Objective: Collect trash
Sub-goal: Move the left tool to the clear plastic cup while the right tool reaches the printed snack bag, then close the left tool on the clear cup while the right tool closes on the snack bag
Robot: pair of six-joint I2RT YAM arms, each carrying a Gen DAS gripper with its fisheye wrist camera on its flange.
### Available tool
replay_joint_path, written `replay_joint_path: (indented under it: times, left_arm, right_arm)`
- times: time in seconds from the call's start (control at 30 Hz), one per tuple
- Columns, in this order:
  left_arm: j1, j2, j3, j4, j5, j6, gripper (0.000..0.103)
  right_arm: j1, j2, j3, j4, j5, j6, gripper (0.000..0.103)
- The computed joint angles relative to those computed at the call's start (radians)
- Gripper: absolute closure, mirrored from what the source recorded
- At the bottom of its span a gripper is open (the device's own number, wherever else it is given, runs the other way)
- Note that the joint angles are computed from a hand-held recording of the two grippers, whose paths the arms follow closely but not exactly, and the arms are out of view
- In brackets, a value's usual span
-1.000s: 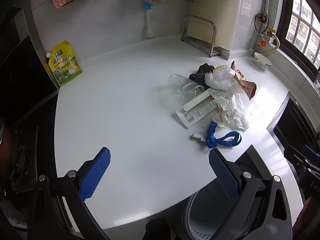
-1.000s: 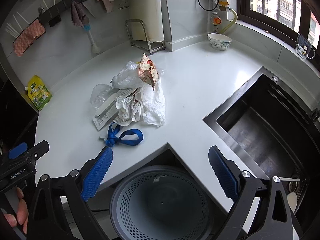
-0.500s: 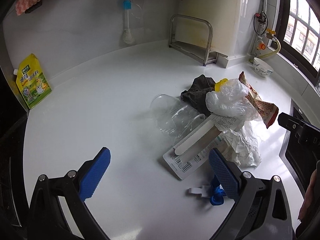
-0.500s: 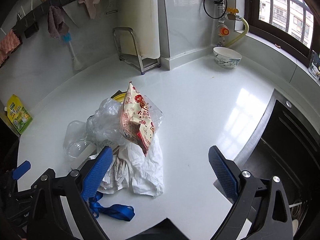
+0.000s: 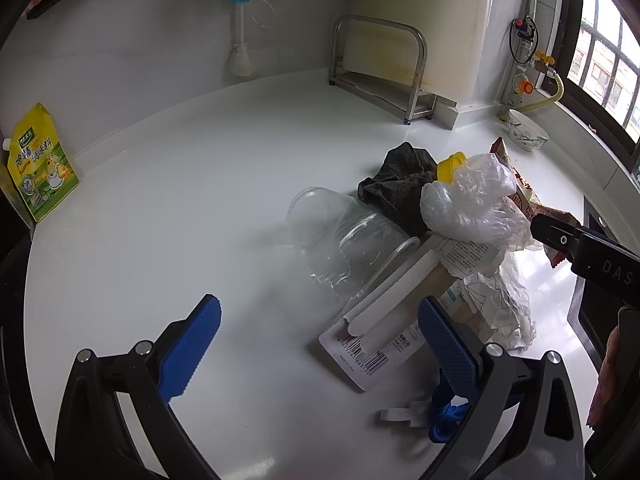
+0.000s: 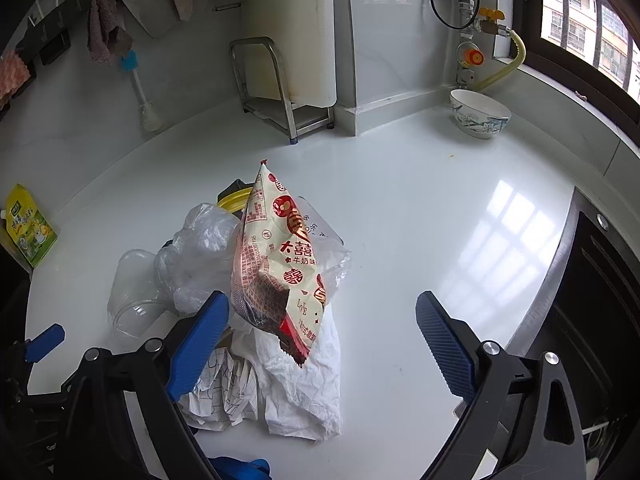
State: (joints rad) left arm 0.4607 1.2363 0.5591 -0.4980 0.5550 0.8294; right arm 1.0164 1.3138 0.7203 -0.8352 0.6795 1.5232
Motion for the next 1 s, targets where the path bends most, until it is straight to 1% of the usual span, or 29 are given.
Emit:
replay_joint_path:
  times: [0.1,0.17,0.23,0.27,0.33,0.37,0.43,0.53,0.73,0.87,0.97,1.0]
  left_arm:
    - [-0.013,0.018,-0.003,0.023,-0.005,-0.014,0.006]
    - [-0.022,0.029,-0.004,0.04,-0.007,-0.026,0.006]
    - [-0.03,0.037,-0.009,0.062,-0.008,-0.039,0.006]
    - [-0.034,0.042,-0.011,0.072,-0.007,-0.045,0.006]
    - [-0.04,0.054,-0.015,0.094,-0.007,-0.054,0.006]
    - [-0.044,0.059,-0.017,0.104,-0.008,-0.059,0.006]
    - [-0.052,0.065,-0.025,0.129,-0.009,-0.068,0.006]
    - [-0.068,0.065,-0.039,0.171,-0.012,-0.083,0.006]
    - [-0.127,0.059,-0.087,0.319,-0.055,-0.139,0.006]
    - [-0.14,0.065,-0.105,0.386,-0.047,-0.152,0.007]
    - [-0.154,0.054,-0.132,0.451,-0.053,-0.157,0.008]
    - [-0.162,0.049,-0.141,0.471,-0.057,-0.158,0.01]
  right_arm:
    - [0.0,-0.006,-0.011,0.02,0.003,-0.004,0.012]
    - [-0.003,-0.004,-0.009,0.028,0.0,-0.018,0.021]
    - [-0.017,-0.003,-0.013,0.043,-0.019,-0.041,0.035]
    - [-0.021,-0.005,-0.019,0.056,-0.029,-0.05,0.038]
    - [-0.015,-0.009,-0.026,0.069,-0.035,-0.051,0.052]
    - [-0.01,-0.007,-0.026,0.069,-0.034,-0.048,0.056]
    - [-0.001,-0.002,-0.018,0.066,-0.035,-0.051,0.069]
    - [0.019,0.005,-0.003,0.048,-0.019,-0.043,0.072]
    - [0.037,-0.019,-0.003,0.028,-0.006,-0.009,0.073]
    - [0.047,-0.028,-0.006,0.022,-0.006,0.02,0.073]
    - [0.056,-0.034,-0.011,0.025,-0.008,0.04,0.073]
    - [0.061,-0.031,-0.009,0.023,-0.007,0.047,0.073]
